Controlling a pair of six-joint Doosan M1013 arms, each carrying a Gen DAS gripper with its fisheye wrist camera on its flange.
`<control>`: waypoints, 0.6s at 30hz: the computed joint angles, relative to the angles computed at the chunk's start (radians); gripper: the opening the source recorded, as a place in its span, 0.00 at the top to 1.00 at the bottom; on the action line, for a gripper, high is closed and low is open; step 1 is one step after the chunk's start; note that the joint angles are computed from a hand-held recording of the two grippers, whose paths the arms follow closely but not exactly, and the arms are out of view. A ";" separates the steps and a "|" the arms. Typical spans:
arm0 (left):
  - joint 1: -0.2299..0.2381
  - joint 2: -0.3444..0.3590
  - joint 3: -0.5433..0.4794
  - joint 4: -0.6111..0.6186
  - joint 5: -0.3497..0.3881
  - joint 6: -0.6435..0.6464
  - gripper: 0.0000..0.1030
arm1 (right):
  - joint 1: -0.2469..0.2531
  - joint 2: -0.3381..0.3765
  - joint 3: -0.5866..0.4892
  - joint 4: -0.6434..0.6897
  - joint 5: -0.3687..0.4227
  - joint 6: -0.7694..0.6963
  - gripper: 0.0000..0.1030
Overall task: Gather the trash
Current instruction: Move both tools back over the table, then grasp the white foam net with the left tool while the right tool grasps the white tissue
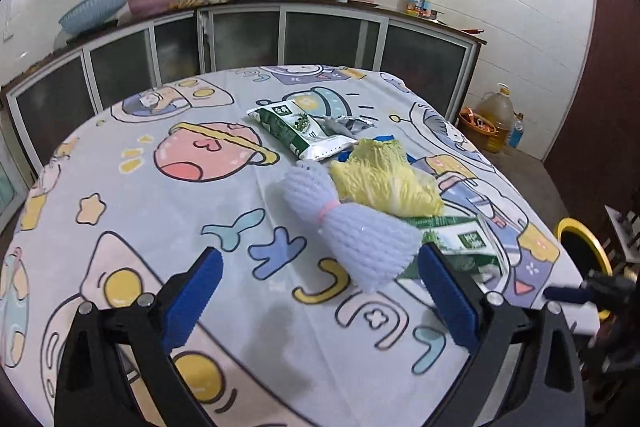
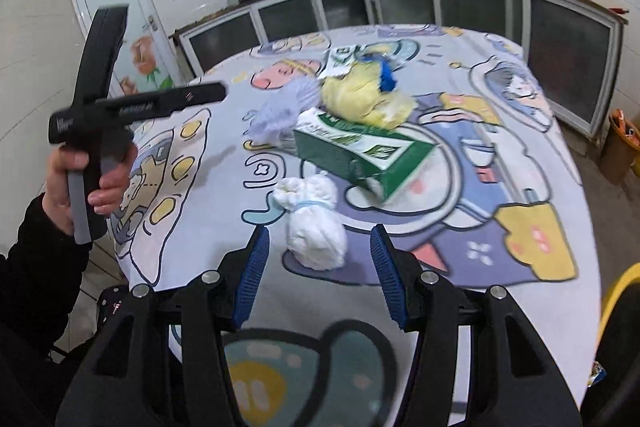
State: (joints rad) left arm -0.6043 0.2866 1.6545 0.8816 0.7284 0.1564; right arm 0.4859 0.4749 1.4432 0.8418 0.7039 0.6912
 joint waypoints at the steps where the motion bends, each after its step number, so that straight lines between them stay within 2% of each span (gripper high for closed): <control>1: 0.006 0.006 -0.009 -0.014 -0.005 0.010 0.08 | 0.002 0.003 -0.003 -0.007 0.003 0.004 0.51; 5: 0.028 0.032 -0.043 -0.069 -0.038 0.052 0.08 | 0.014 0.022 -0.029 -0.046 0.013 0.040 0.51; 11: 0.065 0.101 -0.131 -0.225 0.012 0.178 0.08 | 0.021 0.053 -0.069 -0.087 0.043 0.072 0.51; 17: 0.109 0.139 -0.161 -0.401 -0.017 0.255 0.09 | 0.030 0.086 -0.107 -0.151 0.074 0.137 0.51; 18: 0.111 0.143 -0.163 -0.409 -0.020 0.255 0.13 | 0.030 0.091 -0.114 -0.158 0.086 0.145 0.51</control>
State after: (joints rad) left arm -0.4928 0.4296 1.4918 0.4724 0.7083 0.4116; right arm 0.5158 0.5661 1.3296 0.6837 0.7895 0.8364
